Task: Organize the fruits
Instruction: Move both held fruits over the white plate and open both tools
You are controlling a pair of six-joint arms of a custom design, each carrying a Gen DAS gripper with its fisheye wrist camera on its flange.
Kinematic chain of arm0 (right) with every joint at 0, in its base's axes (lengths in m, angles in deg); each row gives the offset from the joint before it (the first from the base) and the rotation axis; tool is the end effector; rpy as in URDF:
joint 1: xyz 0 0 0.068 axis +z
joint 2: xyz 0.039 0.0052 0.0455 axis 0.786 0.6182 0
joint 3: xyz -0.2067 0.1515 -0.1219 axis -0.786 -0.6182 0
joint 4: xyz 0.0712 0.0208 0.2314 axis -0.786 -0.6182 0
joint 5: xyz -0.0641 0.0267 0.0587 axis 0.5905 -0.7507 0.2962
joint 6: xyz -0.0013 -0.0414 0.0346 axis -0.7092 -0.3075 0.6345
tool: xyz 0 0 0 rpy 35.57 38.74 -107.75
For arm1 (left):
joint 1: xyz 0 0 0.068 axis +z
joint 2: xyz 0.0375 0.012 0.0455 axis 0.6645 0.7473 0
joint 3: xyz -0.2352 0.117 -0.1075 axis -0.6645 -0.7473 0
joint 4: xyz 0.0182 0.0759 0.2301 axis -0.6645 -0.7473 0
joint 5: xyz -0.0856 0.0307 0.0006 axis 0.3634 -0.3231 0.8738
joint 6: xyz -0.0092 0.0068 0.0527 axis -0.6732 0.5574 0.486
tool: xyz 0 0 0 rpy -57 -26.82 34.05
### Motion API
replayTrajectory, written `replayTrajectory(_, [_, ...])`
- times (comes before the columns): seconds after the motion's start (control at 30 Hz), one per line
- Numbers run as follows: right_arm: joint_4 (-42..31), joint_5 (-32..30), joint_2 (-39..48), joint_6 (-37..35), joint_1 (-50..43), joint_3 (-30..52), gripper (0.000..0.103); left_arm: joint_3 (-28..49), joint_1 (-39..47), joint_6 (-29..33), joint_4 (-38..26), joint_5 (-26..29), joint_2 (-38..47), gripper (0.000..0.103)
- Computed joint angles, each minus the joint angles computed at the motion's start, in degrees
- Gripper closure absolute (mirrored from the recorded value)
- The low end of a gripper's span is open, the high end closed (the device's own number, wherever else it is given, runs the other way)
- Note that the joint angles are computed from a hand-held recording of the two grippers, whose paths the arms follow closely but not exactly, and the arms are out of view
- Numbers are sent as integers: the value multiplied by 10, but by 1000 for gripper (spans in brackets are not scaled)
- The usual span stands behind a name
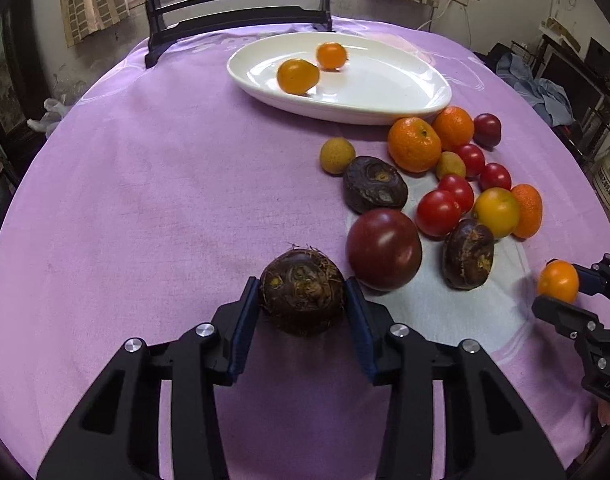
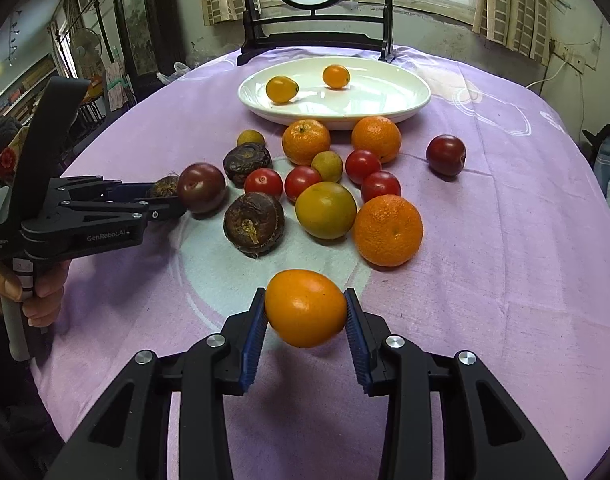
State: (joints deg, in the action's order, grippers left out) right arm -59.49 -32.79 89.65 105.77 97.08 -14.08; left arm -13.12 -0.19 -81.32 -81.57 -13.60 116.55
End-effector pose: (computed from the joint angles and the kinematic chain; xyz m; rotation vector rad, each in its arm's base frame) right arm 0.1302 0.1179 0.1880 -0.2465 2.4936 0.1903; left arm 0.2222 -0.1891 0.1752 0.3894 2.5639 -0.1314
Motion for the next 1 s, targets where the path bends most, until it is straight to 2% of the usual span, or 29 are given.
replayTrajectory(0.17, [-46,26,-48,-16,4,27,65,12,-8,4,-38,-19,-66,61])
replayTrajectory(0.37, [-71,44,-67,-83,-33,91,65,106,-16,38,-84,-55,-76,61])
replayTrajectory(0.53, [-25,18,-17,-152,-102,142,65,212,-6,64,-93,-60,1,61])
replayTrajectory(0.7, [32,-27,94,-199,-170,206,65,337,24,64,-115,-30,117,61])
replayTrajectory(0.9, [59,-60,234,-209,-215,277,64,507,52,57,-173,-16,265,61])
replayTrajectory(1.0, [65,-74,294,-206,-235,304,64,568,57,56,-194,-26,318,61])
